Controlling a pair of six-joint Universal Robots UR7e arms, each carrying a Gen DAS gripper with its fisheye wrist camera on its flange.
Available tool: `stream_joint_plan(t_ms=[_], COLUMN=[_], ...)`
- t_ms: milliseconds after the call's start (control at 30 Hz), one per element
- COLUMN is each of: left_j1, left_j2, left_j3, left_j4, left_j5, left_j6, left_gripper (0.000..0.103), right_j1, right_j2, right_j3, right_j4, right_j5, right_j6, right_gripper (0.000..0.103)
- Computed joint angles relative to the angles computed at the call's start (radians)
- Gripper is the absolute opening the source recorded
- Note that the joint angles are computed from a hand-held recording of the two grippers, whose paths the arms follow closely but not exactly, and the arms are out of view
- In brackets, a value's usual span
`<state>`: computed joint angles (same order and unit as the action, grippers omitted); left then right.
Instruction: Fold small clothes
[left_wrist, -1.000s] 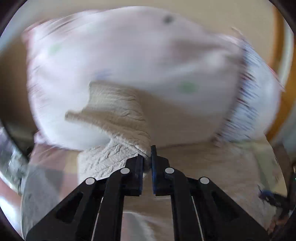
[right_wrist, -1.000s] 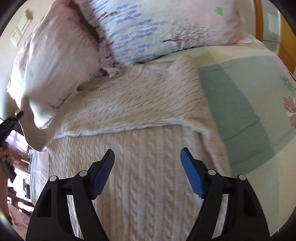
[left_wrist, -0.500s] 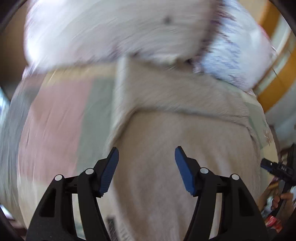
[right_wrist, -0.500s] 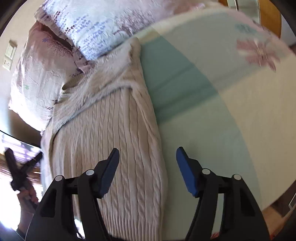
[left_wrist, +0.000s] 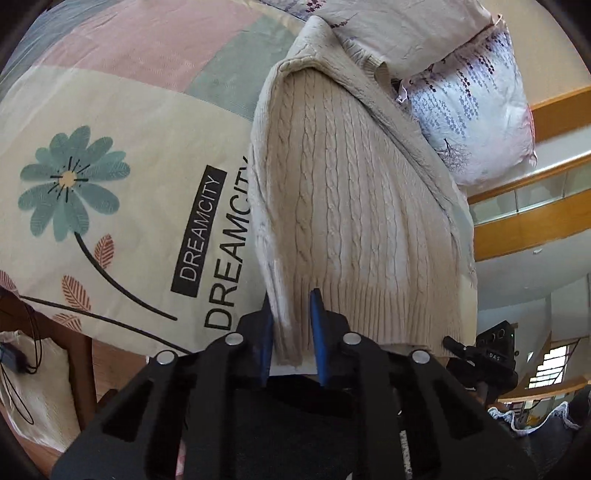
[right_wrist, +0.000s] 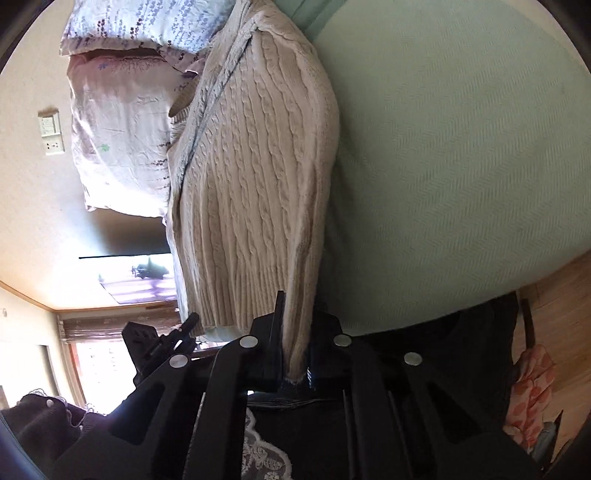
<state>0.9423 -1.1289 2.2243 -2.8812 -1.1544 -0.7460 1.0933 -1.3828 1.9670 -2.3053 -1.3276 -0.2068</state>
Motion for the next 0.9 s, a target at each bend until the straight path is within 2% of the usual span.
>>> stream_joint_plan(t_ms=[33, 133, 167, 267, 367, 433, 467, 500, 533, 567, 600, 633, 667, 700, 767, 900], left_j1=[0.008, 0.03, 0.036, 0.076, 0.103, 0.118, 0.127, 0.14, 0.153, 0.158, 0.161, 0.167, 0.175, 0.183, 0.203, 0.25], left_j2=[0.004, 0.009, 0.006, 0.048, 0.146, 0.244, 0.299, 0.351, 0.396, 0.419, 0.435, 0.428, 0.416, 0.402, 0.376, 0.371], left_j3=[-0.005, -0.049, -0.073, -0.243, -0.459, -0.629, -0.722, -0.809, -0.892, -0.939, -0.965, -0.955, -0.935, -0.912, -0.874, -0.87], left_j4=[-0.017, -0.072, -0.082, -0.108, -0.095, -0.052, -0.001, 0.063, 0.153, 0.222, 0.264, 0.264, 0.249, 0.247, 0.277, 0.354], left_j5=[-0.019, -0.056, -0.054, -0.039, 0.003, 0.046, 0.07, 0.088, 0.109, 0.141, 0.178, 0.174, 0.151, 0.136, 0.104, -0.008], left_j6=[-0.002, 0.062, 0.102, 0.267, 0.425, 0.521, 0.534, 0.53, 0.503, 0.477, 0.456, 0.456, 0.464, 0.463, 0.447, 0.399], left_gripper=[0.007, 0.006, 0.006, 0.006, 0.006, 0.008, 0.012, 0.014, 0.028, 0.051, 0.056, 0.06, 0.065, 0.068, 0.069, 0.069], right_j1=[-0.002, 0.009, 0.016, 0.046, 0.088, 0.118, 0.14, 0.16, 0.174, 0.191, 0.2, 0.201, 0.195, 0.193, 0.191, 0.137], right_j2=[-0.001, 0.011, 0.024, 0.106, 0.25, 0.343, 0.406, 0.467, 0.507, 0.545, 0.557, 0.552, 0.528, 0.497, 0.435, 0.362], right_j3=[0.0, -0.025, -0.047, -0.143, -0.312, -0.435, -0.522, -0.614, -0.681, -0.75, -0.777, -0.768, -0.733, -0.692, -0.605, -0.515], right_j4=[-0.005, -0.053, -0.09, -0.208, -0.332, -0.397, -0.415, -0.391, -0.35, -0.306, -0.282, -0.289, -0.294, -0.298, -0.324, -0.301], right_j5=[0.018, 0.128, 0.189, 0.34, 0.417, 0.389, 0.331, 0.266, 0.206, 0.119, 0.074, 0.071, 0.094, 0.08, 0.007, 0.041], right_j6=[-0.002, 0.011, 0.026, 0.086, 0.201, 0.263, 0.303, 0.342, 0.357, 0.368, 0.38, 0.392, 0.365, 0.328, 0.261, 0.28], right_gripper=[0.008, 0.008, 0.008, 0.008, 0.008, 0.008, 0.01, 0.024, 0.034, 0.047, 0.047, 0.048, 0.059, 0.072, 0.072, 0.072])
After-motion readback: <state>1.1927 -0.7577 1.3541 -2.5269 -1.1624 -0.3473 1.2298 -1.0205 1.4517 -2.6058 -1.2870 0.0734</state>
